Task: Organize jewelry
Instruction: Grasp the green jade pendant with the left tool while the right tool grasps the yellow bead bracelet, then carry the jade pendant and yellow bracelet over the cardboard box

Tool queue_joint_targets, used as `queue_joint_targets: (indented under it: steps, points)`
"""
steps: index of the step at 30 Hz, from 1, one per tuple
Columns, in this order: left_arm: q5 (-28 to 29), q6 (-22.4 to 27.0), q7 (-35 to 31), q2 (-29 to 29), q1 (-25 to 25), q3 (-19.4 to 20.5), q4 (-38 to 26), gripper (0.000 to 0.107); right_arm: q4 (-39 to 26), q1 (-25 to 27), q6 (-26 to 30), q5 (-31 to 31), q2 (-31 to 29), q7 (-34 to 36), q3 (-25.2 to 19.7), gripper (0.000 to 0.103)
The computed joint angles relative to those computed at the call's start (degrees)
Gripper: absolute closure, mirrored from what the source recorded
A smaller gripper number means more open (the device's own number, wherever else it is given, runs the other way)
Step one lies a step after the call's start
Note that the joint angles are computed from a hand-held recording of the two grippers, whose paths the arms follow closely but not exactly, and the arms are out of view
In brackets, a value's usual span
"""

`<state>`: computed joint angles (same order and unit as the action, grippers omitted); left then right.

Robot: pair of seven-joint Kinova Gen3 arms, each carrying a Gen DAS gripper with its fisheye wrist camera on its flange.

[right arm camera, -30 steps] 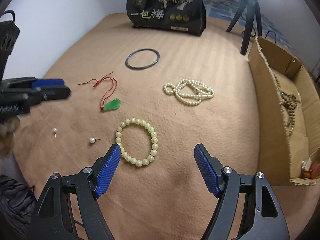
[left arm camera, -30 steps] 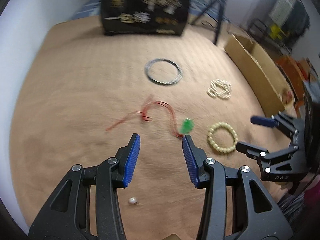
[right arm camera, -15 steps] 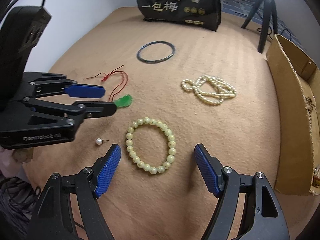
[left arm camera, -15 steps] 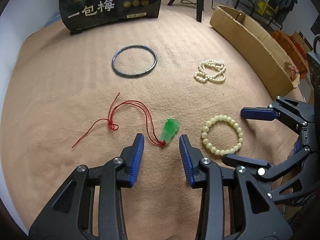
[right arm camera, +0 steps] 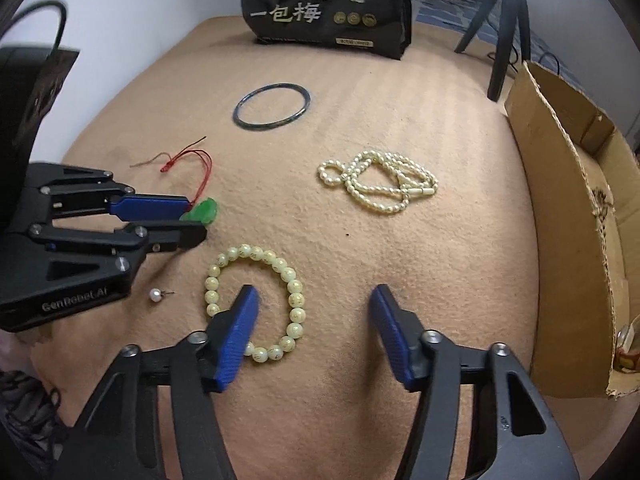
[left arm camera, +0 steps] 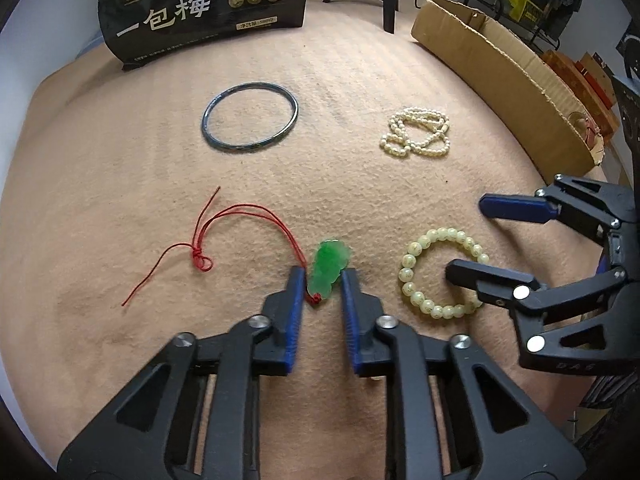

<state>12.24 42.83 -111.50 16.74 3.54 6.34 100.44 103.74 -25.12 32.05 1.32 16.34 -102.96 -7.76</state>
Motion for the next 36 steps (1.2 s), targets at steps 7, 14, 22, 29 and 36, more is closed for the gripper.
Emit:
queue_joint_targets:
  steps: [7,14,22,29,36]
  points:
    - [-0.7,-1.2,1.0,-0.3,0.6,-0.1,0.5,0.097,-0.4,-0.7,0.1,0.9,0.2,1.1,-0.6,0.097]
    - [0.2,-1.0,1.4,-2.4,-0.3,-0.5,1.2,0.097,0.4,0.5,-1.0,-1.5,-1.7,2.5,-1.0,0.097]
    - [4.5,-0.7,0.0,-7.0,-2.7,-1.0,2.1,0.097,1.2,1.3,-2.3,-3.0,-5.7,3.3,-1.3,0.097]
    - [9.6,0.6,-2.3,-11.8,-4.0,-2.4,2.5,0.097,1.9,2.1,-3.2,-3.4,-9.7,4.1,-1.2,0.097]
    - [14.9,2.2,-3.7,-16.0,-4.0,-3.8,2.2,0.097,2.9,4.8,-4.5,-5.8,-13.8,5.9,-0.6,0.097]
